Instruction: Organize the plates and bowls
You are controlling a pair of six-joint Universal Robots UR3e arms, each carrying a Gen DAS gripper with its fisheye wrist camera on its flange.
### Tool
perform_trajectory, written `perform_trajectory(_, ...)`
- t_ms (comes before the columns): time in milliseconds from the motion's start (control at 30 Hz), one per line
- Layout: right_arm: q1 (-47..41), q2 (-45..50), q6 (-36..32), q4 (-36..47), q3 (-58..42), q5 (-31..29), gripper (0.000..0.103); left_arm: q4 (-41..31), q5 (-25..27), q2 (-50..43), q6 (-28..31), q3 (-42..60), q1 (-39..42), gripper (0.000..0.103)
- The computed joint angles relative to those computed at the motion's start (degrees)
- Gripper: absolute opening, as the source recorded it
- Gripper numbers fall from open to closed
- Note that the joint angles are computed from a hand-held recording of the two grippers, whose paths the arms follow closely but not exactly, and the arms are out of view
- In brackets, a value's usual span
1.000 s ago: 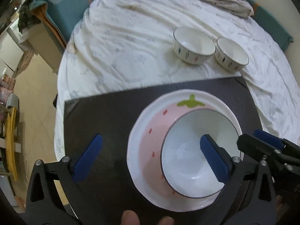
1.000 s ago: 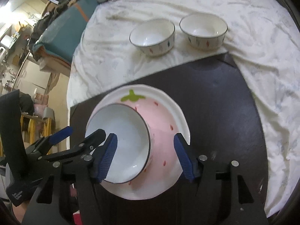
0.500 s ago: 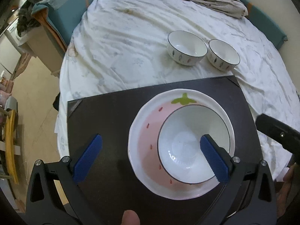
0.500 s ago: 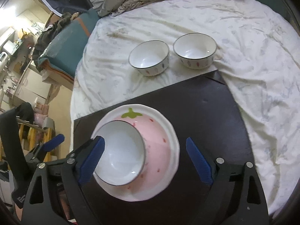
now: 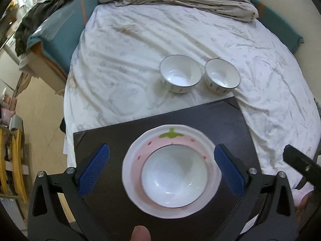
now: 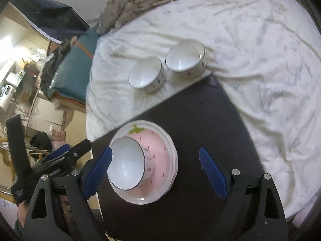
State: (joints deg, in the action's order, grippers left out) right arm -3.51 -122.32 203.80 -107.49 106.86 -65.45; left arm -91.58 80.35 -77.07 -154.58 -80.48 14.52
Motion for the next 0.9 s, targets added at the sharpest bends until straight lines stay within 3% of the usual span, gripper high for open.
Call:
perform_trajectory(167, -16.35, -5.82, -10.88, 13.57, -0.79, 11.14, 0.091, -0.26, 2.37, -5.07, -5.36, 4.88, -6.68, 0.103)
perform_trajectory(300, -24.40, -6.00, -15.59, 19.23, -2.36, 12.03, 0.091, -0.23, 3.72, -9.62, -9.59, 8.27, -11.00, 0.103)
perform_trajectory(467, -24.96, -1.16, -15.01, 15.20, -3.01, 8.24, 0.091, 4.21, 8.83, -16.03, -13.69, 10.47, -16.66, 0.103)
perform_trajectory(667, -23.41, 5.58, -13.93, 7.65, -3.20, 2.03, 0.091, 1.58, 7.89, -24.83, -18.01, 19.12, -18.53, 0.103)
perform_trajectory(900, -25.21, 13.47, -11.05, -0.23, -1.45, 4.19, 0.090, 1.88, 5.97, -34.87, -23.33, 27.09, -19.92, 0.103)
